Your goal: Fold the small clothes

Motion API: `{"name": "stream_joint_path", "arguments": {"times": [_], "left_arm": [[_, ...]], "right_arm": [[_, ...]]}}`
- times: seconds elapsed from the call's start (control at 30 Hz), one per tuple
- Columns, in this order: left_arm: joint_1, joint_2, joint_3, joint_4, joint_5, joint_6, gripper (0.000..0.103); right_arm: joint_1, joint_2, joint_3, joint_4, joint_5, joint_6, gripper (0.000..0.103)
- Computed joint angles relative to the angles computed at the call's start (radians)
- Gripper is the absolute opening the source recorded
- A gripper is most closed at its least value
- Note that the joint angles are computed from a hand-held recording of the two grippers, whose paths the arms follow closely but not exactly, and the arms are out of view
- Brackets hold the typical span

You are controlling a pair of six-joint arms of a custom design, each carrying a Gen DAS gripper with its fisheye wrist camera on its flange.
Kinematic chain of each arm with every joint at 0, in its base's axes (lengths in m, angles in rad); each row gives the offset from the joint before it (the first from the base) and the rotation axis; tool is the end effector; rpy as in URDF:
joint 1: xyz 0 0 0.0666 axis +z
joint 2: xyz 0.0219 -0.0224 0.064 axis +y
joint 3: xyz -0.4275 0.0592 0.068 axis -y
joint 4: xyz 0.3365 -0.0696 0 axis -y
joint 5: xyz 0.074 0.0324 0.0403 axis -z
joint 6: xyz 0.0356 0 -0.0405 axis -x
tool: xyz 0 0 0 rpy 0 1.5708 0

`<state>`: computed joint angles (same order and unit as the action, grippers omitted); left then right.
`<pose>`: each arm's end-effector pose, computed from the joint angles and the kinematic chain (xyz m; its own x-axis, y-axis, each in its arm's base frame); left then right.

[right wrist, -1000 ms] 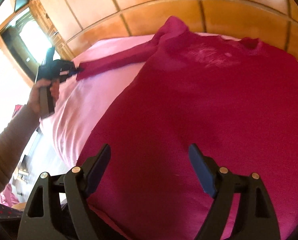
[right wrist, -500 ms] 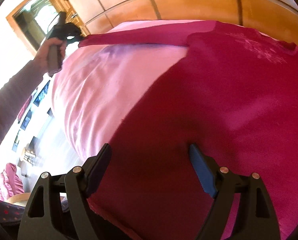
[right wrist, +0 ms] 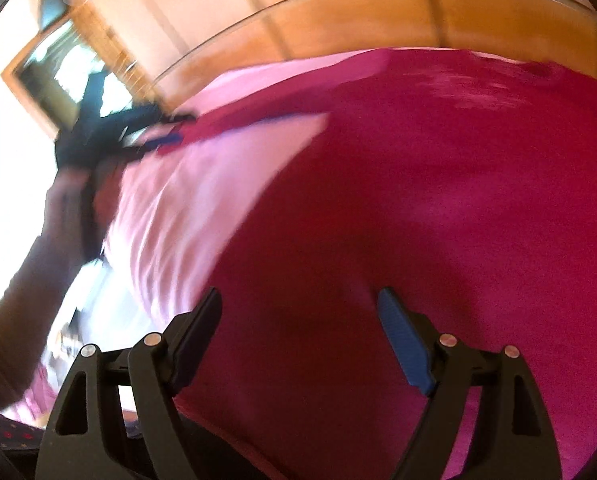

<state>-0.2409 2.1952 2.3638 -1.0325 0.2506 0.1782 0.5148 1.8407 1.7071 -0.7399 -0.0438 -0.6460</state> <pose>0.7058 -0.1829 0.4115 -0.7954 0.0186 -0.6058 0.2505 0.9202 -0.3007 0.5261 0.2990 0.3955 -0.8436 0.2138 -0.4925 -0.0106 0.9105 0.4134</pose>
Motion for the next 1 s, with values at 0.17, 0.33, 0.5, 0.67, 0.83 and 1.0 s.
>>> {"name": "stream_joint_path", "arguments": {"times": [0.17,0.33,0.5,0.67,0.83,1.0], "left_arm": [[-0.104,-0.114,-0.226,0.165,0.032,-0.06,0.054],[-0.209,-0.152,-0.314,0.26,0.02,-0.179,0.065],[-0.276,-0.083,-0.222,0.195,-0.008,-0.268,0.065],[-0.3,0.02,-0.069,0.094,-0.073,-0.279,0.072],[-0.288,0.035,-0.091,0.123,-0.035,-0.252,0.085],[-0.286,0.05,-0.07,0.113,-0.009,-0.252,0.091]], "right_arm": [[-0.093,-0.167,-0.186,0.036,0.132,-0.122,0.079],[-0.252,-0.356,-0.382,0.037,0.243,-0.285,0.071],[-0.433,-0.442,-0.465,0.026,0.271,-0.383,0.057],[-0.613,-0.445,-0.519,0.107,0.23,-0.459,0.057],[-0.742,-0.37,-0.493,0.134,0.178,-0.507,0.057],[-0.779,-0.292,-0.392,0.027,0.215,-0.495,0.054]]}}
